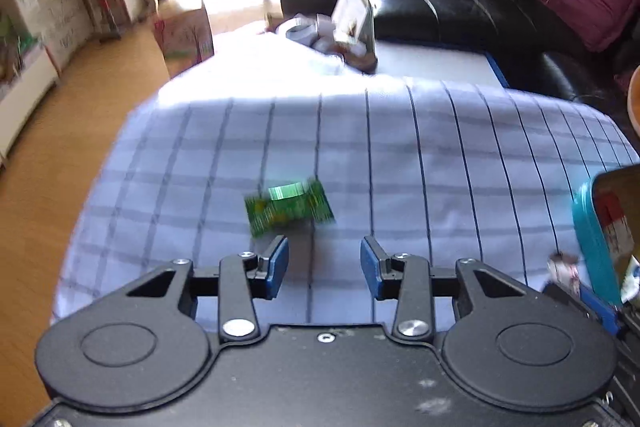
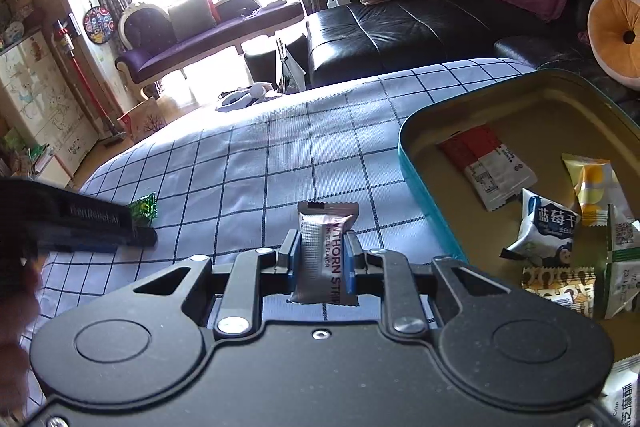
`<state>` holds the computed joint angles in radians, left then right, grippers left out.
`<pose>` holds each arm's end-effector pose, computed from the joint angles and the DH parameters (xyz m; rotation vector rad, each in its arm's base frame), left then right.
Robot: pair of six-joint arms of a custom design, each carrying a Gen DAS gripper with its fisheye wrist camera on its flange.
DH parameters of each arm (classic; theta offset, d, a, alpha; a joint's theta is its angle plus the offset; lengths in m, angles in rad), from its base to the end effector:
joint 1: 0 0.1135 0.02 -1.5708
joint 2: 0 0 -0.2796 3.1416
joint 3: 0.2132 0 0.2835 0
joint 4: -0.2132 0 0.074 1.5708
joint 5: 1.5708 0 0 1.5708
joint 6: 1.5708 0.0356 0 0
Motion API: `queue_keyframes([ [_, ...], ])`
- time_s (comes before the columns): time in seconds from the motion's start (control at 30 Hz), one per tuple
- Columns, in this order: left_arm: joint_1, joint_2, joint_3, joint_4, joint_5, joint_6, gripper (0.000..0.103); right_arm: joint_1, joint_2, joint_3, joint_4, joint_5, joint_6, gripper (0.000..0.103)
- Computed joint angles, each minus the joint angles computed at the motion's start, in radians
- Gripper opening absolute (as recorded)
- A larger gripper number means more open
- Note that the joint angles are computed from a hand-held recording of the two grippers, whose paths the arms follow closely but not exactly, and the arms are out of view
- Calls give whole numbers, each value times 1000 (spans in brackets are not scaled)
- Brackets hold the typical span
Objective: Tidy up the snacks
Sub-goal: 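Lower the left gripper onto the green packet and close it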
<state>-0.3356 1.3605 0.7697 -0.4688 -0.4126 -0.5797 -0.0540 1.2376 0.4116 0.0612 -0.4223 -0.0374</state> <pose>0.2665 -0.0779 0.1894 -0.4404 2.4666 0.1808 0.2377 0.0018 0.1409 -0.1897 2.2857 0.4446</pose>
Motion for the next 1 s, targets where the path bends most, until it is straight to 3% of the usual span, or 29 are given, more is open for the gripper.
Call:
queue_keyframes([
  [0.17, 101, 23, 46, 80, 56, 125, 42, -4, -4, 2, -10, -19, 4, 30],
  [0.3, 161, 118, 102, 95, 121, 166, 42, -8, -10, 1, -15, -28, 1, 30],
  [0.53, 206, 199, 132, 59, 200, 148, 41, -33, -2, 14, -28, -49, 0, 30],
  [0.77, 214, 118, 59, 26, 312, 138, 41, -54, 4, 25, -45, -69, 9, 30],
  [0.87, 195, 76, 37, 15, 304, 130, 41, -58, 6, 29, -49, -74, 12, 30],
  [1.0, 160, 103, 65, -5, 221, 116, 41, -64, 14, 33, -50, -78, 11, 30],
])
